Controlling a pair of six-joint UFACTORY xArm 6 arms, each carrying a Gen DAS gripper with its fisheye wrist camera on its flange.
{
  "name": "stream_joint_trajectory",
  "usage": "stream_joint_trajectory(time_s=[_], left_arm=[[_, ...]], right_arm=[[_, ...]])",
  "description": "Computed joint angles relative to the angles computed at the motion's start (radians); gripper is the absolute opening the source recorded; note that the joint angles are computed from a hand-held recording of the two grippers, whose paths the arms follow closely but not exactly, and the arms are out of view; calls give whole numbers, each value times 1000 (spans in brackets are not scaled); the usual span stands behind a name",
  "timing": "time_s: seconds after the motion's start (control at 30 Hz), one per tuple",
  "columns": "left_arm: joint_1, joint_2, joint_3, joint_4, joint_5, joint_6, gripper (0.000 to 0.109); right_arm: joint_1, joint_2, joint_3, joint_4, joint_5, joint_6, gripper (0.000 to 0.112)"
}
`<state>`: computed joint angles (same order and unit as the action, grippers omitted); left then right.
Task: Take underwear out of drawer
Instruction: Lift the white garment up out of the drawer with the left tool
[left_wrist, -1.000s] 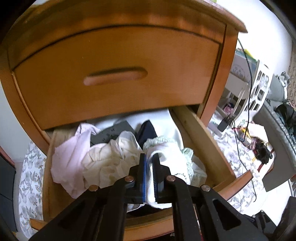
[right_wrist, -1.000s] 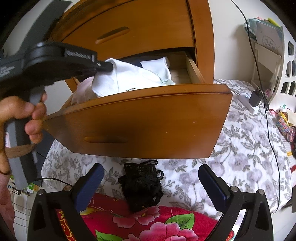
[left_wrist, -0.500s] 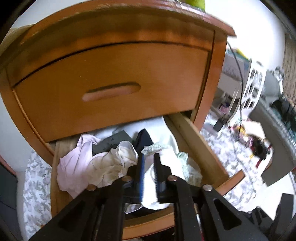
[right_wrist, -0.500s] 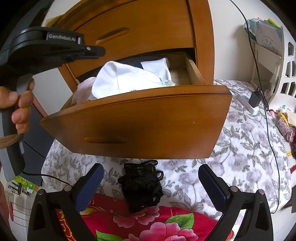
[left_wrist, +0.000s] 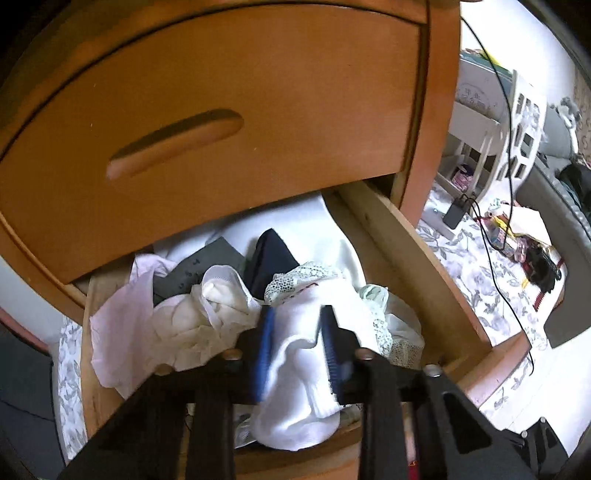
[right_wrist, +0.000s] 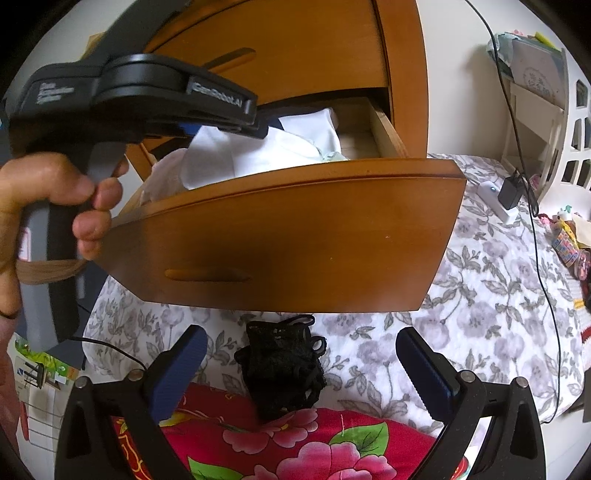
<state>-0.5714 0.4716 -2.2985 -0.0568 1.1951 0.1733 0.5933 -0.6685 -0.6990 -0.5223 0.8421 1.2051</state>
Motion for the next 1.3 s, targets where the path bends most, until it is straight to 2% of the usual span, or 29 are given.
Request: stream_joint_trajectory(time_s=[0.1, 0.27, 0.53, 0.73, 1.03, 1.17, 1.3], left_arm=[[11, -27, 54, -33, -38, -24, 10], [31, -84, 145, -88, -92, -26, 7], [53, -220, 332, -146, -238, 9, 6], [78, -298, 410, -200, -323, 4, 6], [116, -505, 619, -235, -486, -16, 6], [146, -594, 697, -279, -511, -27, 6], [175, -691, 784, -253, -559, -44, 6]], right_arm=[[1, 0, -1, -2, 1, 1, 103], [-1, -5, 2, -3, 4, 7, 103], [2, -3, 1, -4, 11, 10, 103], [13, 6, -9, -13, 22, 10, 103], [54, 18, -38, -51, 68, 40, 103], [81, 24, -55, -73, 101, 63, 103], [114, 29, -73, -92, 136, 83, 103]])
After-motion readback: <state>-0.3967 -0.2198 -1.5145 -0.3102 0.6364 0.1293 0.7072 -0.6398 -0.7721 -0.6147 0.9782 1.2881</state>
